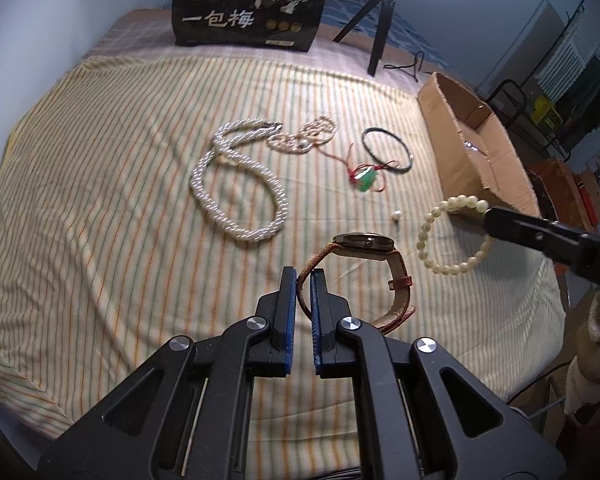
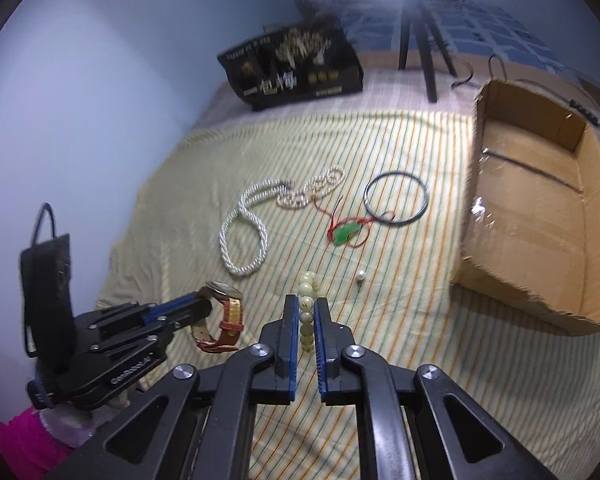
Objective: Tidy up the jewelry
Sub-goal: 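Carry the watch and bead bracelet into the cardboard box and open both tools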
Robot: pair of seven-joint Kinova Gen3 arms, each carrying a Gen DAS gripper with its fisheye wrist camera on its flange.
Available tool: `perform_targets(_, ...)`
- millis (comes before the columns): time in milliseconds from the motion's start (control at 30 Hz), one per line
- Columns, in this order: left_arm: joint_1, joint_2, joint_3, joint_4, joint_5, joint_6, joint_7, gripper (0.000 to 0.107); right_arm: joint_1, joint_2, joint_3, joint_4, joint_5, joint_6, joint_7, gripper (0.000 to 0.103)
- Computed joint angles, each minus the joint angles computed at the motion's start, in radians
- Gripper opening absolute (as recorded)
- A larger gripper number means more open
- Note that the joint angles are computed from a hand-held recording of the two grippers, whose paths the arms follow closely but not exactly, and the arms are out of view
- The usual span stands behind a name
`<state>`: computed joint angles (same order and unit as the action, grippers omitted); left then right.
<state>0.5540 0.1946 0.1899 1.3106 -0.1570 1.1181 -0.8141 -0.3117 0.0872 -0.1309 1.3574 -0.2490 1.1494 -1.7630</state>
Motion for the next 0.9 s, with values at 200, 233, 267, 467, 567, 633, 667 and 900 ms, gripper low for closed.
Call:
perform_targets(200, 0.025, 0.03, 0.005, -0.056, -0.011, 0.001, -0.008, 0.004, 0.038, -0.063, 0.026, 0.001, -0.002, -0.005, 0.022, 0.005)
perform_targets(233, 0.028, 0.034, 0.004, -0.065, -0.01, 0.001, -0.011, 0.004, 0.044, -0.069, 0.03, -0.004, 0.0, -0.001, 0.024, 0.005)
perform_targets(267, 0.031, 0.042, 0.004, -0.078, -0.009, 0.002, -0.016, 0.004, 0.052, -0.076, 0.035, -0.007, 0.004, 0.0, 0.026, 0.005)
perform_targets(467, 0.057, 0.096, -0.004, -0.171, -0.003, 0.019, -0.047, 0.004, 0.097, -0.086, 0.063, -0.032, 0.013, 0.009, 0.058, 0.005)
perform_targets(567, 0.077, 0.128, -0.01, -0.228, -0.006, 0.033, -0.065, 0.004, 0.117, -0.081, 0.072, -0.049, 0.033, 0.009, 0.068, 0.005)
perform_targets(633, 0.092, 0.152, -0.016, -0.272, -0.01, 0.044, -0.08, 0.005, 0.132, -0.072, 0.08, -0.062, 0.032, 0.012, 0.08, 0.005)
perform_targets(667, 0.101, 0.166, -0.02, -0.296, -0.013, 0.051, -0.088, 0.004, 0.138, -0.067, 0.082, -0.07, 0.036, 0.013, 0.082, 0.005)
perform_targets(900, 0.15, 0.267, -0.049, -0.476, -0.013, 0.11, -0.151, 0.004, 0.182, -0.02, 0.101, -0.115, 0.069, 0.008, 0.095, 0.005)
